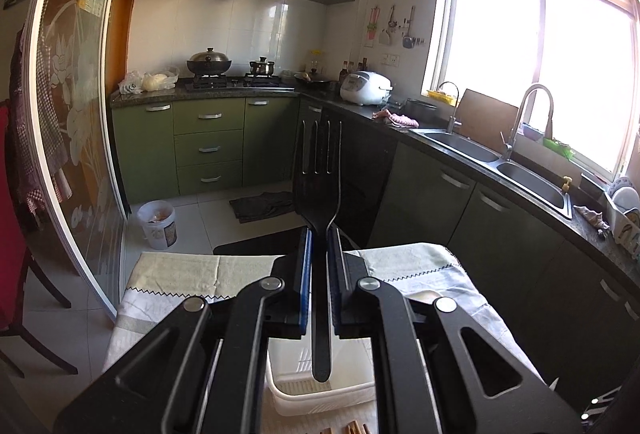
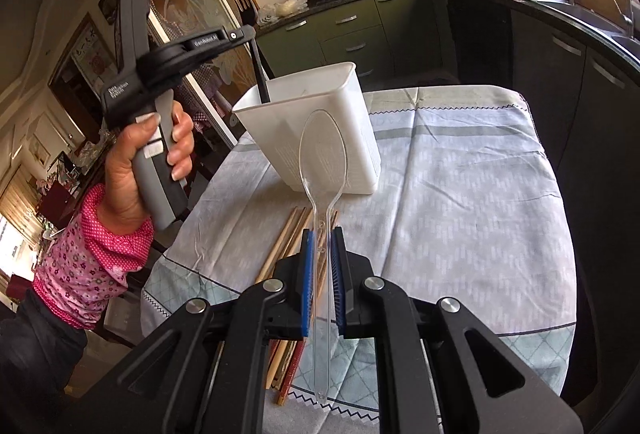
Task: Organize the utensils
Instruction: 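Lower the fork into the white holder and open the left gripper while the right lifts the spoon, then lower the spoon into the white holder and open the right gripper while the left returns to the chopsticks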
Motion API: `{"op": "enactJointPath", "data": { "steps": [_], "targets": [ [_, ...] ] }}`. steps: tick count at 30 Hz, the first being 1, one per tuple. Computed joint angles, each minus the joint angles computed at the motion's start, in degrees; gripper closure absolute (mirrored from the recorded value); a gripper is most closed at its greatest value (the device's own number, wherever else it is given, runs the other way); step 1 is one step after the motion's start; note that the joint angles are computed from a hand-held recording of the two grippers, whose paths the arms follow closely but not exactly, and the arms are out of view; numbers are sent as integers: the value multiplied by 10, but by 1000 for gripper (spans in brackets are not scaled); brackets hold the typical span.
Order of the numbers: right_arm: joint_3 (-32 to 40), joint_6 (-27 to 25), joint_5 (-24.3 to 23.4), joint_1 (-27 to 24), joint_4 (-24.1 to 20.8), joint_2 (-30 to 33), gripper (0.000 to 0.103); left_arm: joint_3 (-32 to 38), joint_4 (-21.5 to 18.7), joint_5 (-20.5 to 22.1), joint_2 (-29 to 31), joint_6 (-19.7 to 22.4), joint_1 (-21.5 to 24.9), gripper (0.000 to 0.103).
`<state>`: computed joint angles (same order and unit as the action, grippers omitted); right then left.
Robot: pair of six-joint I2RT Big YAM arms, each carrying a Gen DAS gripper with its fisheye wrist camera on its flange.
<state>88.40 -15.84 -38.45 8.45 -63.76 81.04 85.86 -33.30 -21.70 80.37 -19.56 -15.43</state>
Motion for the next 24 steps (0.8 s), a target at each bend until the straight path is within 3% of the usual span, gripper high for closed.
{"op": "enactJointPath", "data": {
  "steps": [9, 14, 18, 24],
  "targets": [
    [38, 40, 15, 30, 45, 6, 93, -38, -4, 8, -15, 13, -3, 88],
    [71, 91, 35, 49, 123, 17, 93, -64, 1, 24, -60, -15, 4, 82],
    [112, 149, 65, 71, 211, 45, 93, -100, 2, 23, -110, -26, 0, 76],
    [190, 191, 130, 108, 273, 120, 93, -145, -24, 38, -172, -41, 6, 76]
  ]
}}
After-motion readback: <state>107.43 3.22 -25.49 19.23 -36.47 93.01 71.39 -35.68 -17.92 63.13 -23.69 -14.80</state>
